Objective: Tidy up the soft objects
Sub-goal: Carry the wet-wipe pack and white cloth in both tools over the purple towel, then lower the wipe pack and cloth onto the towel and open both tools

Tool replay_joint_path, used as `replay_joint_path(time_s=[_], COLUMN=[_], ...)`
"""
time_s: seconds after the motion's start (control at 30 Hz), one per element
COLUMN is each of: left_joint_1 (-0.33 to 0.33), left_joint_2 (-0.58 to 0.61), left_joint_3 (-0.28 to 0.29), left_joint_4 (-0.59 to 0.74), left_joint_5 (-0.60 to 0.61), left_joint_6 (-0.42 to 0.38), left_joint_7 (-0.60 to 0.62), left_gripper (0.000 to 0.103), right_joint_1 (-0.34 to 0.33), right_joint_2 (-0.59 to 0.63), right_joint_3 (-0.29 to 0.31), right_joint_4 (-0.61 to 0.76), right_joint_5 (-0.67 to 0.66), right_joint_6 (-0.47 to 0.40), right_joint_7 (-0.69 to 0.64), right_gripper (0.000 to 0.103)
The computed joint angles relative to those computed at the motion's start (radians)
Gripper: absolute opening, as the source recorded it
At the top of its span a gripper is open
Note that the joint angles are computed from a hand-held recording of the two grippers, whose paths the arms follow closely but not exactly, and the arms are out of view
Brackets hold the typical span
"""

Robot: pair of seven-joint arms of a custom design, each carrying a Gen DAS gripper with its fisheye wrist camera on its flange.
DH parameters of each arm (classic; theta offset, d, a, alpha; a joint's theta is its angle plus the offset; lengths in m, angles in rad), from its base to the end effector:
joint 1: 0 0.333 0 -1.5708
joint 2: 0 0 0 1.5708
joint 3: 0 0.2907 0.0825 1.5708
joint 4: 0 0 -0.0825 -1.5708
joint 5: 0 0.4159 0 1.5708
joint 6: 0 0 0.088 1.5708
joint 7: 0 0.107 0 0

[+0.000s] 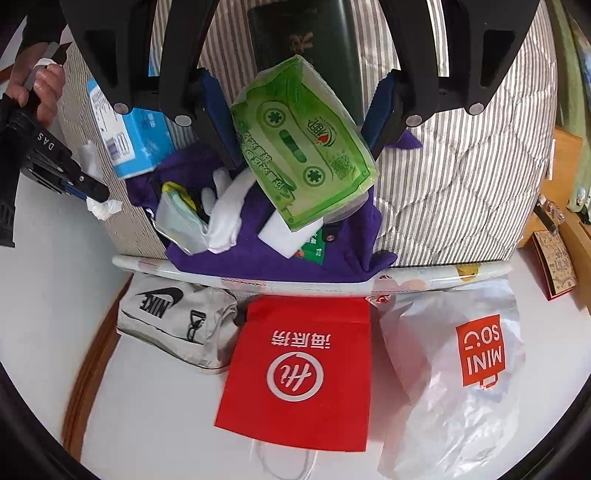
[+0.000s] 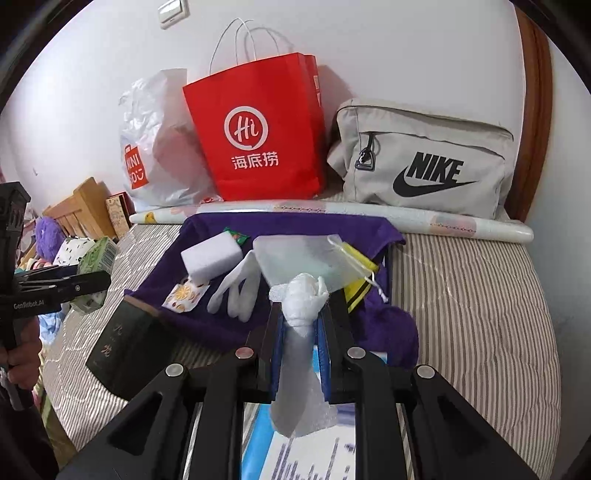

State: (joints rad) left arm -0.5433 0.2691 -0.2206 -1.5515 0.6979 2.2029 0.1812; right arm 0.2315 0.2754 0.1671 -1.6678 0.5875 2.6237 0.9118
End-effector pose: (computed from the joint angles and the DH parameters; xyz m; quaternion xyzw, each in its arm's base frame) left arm 0.5335 -0.4584 0.5125 -0.7672 0.5450 -0.2581 0.2185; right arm 0.6633 0.2529 0.4862 -0.8161 0.4198 -0.1062 0.3828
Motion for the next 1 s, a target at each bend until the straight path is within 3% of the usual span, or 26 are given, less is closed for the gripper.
replay_joint_path(time_s=[0.23,0.6,1.0], left_joint_1=[0.036,0.080,0.081], left_joint_2=[0.028,0.132,0.231], left_joint_3=[0.017,0.034,0.057], left_joint_4=[0.014,0.105,0.194], left_joint_5=[-0.040,-0.213,-0.315], left_joint_6=[0.049,0.045,0.045], left_joint_7=[0.026,0.173,0.259], left_gripper=[0.062,0.063,0.064], right_joint_1=[0.006,0.028,0.046], right_joint_2=[0.119,0.298,0.433], right_joint_3=[-0.002,-0.005,-0.003], right_joint_4=[0.155,0.391,0.568], right_joint_5=[-0.075,-0.201,-0.272], right_joint_6=[-0.061,-0.158,-0.235], right_joint_7=[0.068,0.146,0.191], right_gripper=[0.017,0.017,0.017])
